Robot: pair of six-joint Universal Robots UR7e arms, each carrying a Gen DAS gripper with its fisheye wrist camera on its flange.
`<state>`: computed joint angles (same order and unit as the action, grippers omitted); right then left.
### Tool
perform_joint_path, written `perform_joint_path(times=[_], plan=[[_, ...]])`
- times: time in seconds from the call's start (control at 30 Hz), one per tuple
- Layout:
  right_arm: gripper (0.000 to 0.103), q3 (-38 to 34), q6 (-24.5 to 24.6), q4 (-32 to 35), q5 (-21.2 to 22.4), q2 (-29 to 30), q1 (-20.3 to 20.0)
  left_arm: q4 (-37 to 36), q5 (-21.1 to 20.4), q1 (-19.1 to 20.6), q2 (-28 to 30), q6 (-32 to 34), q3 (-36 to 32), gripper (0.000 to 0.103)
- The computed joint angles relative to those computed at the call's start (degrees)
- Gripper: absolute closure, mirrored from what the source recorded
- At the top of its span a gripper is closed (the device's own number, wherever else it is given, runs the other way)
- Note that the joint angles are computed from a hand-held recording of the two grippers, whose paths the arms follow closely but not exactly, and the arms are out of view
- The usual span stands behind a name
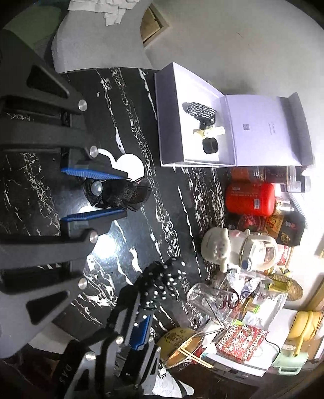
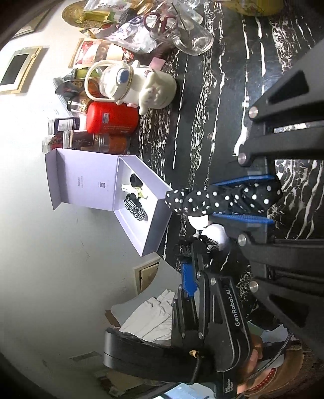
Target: Organize objects
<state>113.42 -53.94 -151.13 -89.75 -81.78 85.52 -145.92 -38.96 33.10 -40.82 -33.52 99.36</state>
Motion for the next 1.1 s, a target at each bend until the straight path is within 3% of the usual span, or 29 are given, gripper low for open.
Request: perform_joint_path(times=[0.5,1.1], plan=[[0.083,-1.8,1.0,-0.4,-1.7,2.7,1.7,0.9,-0.1,1.5,0.1,2.9,-2.0,0.082],[0.083,-12.5,2.5,1.4,-3.7,13.7,5.6,1.3,3.4,5.9,1.0,7.6,-8.5,0.082]])
